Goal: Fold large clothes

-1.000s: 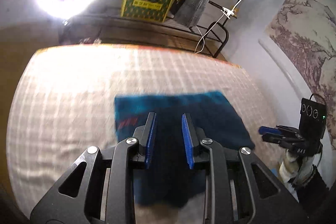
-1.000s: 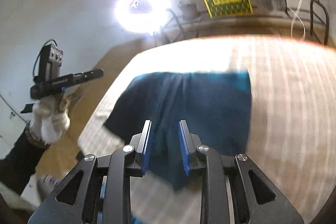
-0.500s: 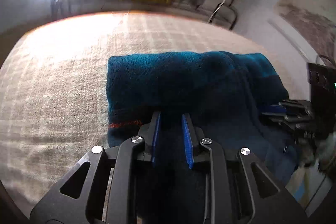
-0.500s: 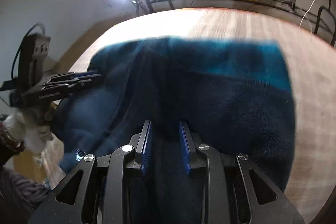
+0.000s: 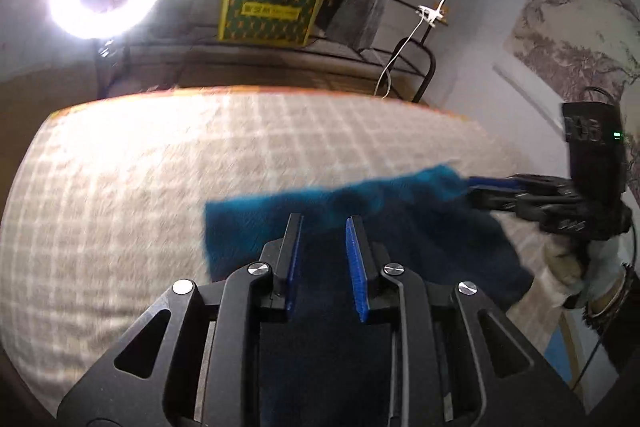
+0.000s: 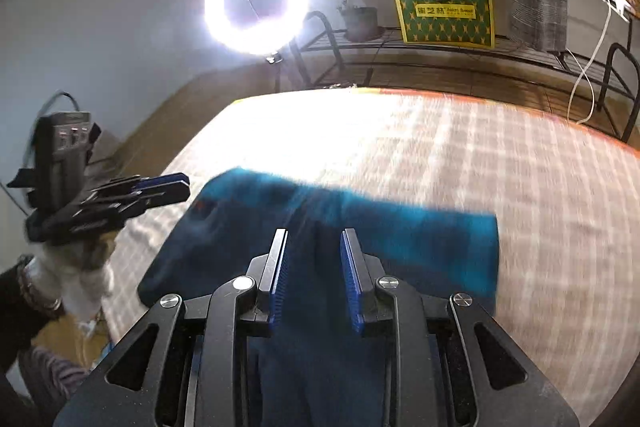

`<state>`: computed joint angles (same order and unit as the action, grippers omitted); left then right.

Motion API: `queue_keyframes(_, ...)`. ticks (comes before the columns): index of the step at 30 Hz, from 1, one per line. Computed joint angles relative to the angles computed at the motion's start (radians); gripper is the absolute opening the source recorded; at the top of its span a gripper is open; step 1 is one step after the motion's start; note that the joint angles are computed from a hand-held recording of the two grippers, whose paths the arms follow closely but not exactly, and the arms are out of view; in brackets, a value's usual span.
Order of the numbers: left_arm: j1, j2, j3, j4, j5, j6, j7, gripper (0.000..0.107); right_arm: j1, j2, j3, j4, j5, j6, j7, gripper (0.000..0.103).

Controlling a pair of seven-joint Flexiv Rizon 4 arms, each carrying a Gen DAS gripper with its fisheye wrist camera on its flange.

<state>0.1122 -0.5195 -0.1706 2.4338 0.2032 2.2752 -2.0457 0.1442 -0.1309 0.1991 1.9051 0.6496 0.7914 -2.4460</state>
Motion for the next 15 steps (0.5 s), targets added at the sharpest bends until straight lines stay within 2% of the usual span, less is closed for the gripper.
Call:
queue_keyframes(2, 0.019, -0.008, -0.030, -0.053, 0.009, -0.063, 0.002, 0.024, 0.031, -0.043, 0.004, -0.013, -0.040, 0.045, 0.054, 0.024)
queue_keyframes(7, -0.050, -0.104, 0.013, -0.144, -0.110, -0.185, 0.071, 0.024, 0.068, -0.128, 0.014, 0.025, -0.200, 0.160, 0.149, 0.024)
queue_keyframes(8, -0.034, -0.135, -0.004, -0.144, -0.118, -0.166, 0.091, 0.024, 0.064, -0.144, 0.016, 0.032, -0.219, 0.170, 0.164, 0.024)
queue_keyframes(9, -0.034, -0.194, 0.011, -0.158, -0.074, -0.096, 0.055, 0.024, 0.051, -0.172, 0.022, 0.021, -0.213, 0.170, 0.172, 0.025)
queue_keyframes(11, -0.058, -0.237, 0.024, -0.147, -0.104, 0.010, 0.075, 0.024, 0.022, -0.182, 0.045, 0.015, -0.199, 0.170, 0.164, 0.024)
queue_keyframes(14, -0.022, -0.195, -0.007, -0.132, -0.095, -0.045, 0.075, 0.024, 0.028, -0.149, 0.045, 0.036, -0.261, 0.171, 0.219, 0.024)
queue_keyframes(15, -0.015, -0.174, -0.011, -0.119, -0.096, -0.064, 0.073, 0.024, 0.013, -0.131, 0.053, 0.036, -0.248, 0.161, 0.212, 0.024)
